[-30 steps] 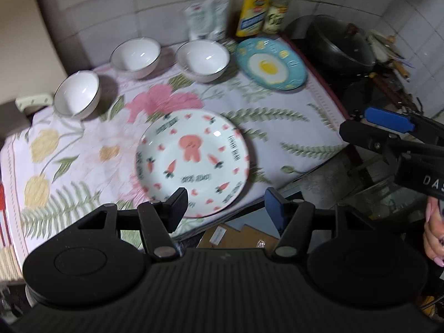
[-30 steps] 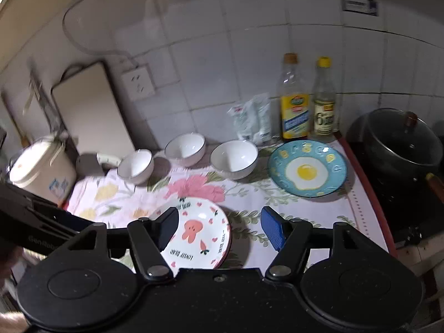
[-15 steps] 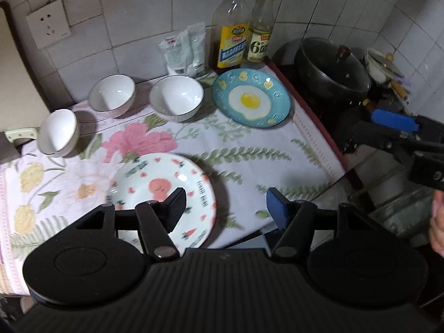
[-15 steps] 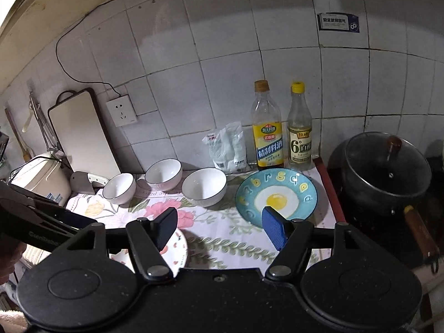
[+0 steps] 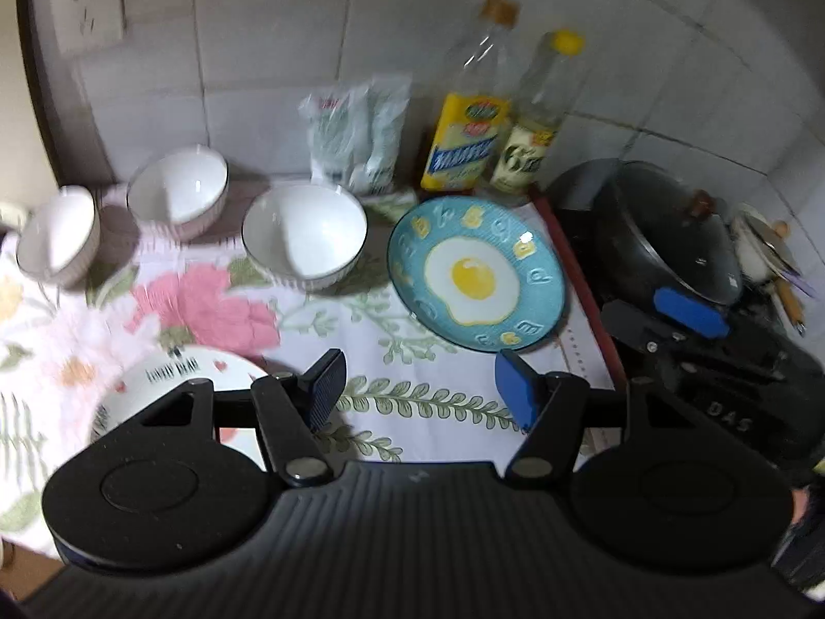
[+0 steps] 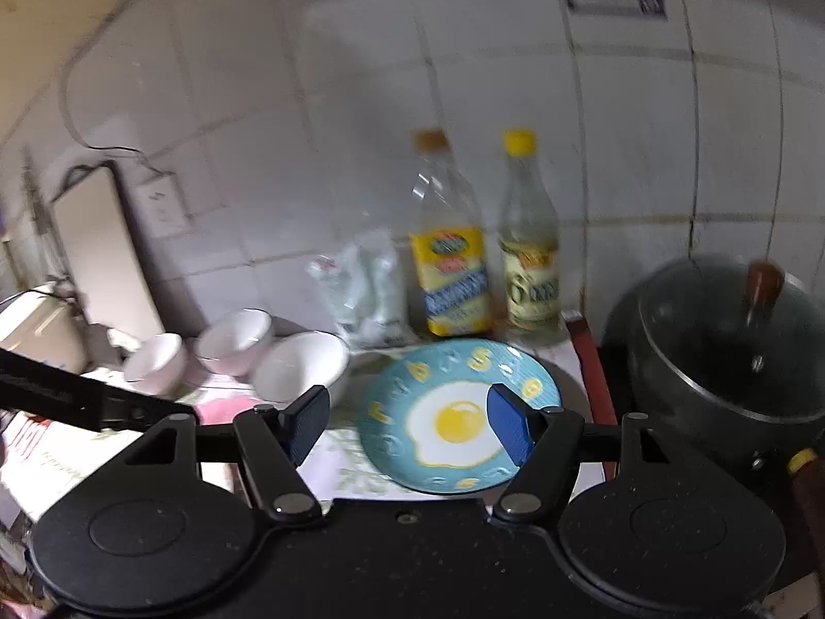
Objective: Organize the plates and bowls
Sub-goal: 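Move both tools toward the blue egg-pattern plate, then close the left tool on the blue plate rim while the right tool grips it too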
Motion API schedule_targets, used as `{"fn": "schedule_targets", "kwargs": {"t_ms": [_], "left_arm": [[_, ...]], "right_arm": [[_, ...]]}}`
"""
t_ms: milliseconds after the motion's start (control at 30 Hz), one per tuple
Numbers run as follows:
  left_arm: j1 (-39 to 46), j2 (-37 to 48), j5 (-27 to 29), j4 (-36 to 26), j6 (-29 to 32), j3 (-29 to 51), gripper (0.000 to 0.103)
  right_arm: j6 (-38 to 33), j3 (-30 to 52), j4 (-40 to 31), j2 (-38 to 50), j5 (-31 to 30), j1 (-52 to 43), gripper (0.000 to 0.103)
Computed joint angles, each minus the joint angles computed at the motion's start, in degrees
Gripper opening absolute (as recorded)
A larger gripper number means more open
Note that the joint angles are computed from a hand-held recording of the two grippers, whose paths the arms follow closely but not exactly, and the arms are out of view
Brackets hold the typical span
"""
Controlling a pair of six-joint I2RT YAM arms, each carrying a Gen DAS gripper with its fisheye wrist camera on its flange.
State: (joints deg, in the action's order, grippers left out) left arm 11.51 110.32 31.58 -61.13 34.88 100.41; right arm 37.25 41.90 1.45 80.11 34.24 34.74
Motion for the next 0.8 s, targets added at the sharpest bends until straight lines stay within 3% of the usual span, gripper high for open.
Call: {"fn": "schedule_targets", "kwargs": {"t_ms": [133, 233, 367, 467, 567, 733, 800], "left_arm": [[-2.73, 0.72, -0.79, 3.79, -5.29, -2.34, 0.063], [-4.56, 0.6, -1.49, 9.49, -8.85, -5.88, 0.062], [-7.14, 2.95, -3.0, 15.45, -14.6, -7.71, 0.062], [-9.84, 4.54, -8.09, 17.87, -15.62, -7.77, 0.062], [-11.06, 5.77, -8.74, 21.5, -17.11, -9.06, 0.061], [-13.07, 9.17, -11.41, 27.17, -19.88, -9.78, 0.059], [-13.48, 10.44, -11.28, 29.58, -21.75, -10.13, 0.059]], "right_arm": [[-1.0, -4.5, 10.52, 3.99, -4.63, -5.69, 0.072], [-0.84, -5.53, 14.22, 7.33, -7.27, -8.55, 0.072], [-0.84, -5.1, 15.16, 11.99, -10.25, -11.98, 0.072], [1.37, -5.07, 15.18, 14.96, -12.56, -13.84, 0.072], [2.52, -6.0, 17.05, 16.15, -15.83, -15.33, 0.072], [-1.33, -2.51, 15.24, 20.2, -16.59, -16.47, 0.072], [-2.38, -2.46, 18.14, 21.6, -17.21, -17.25, 0.072]]}}
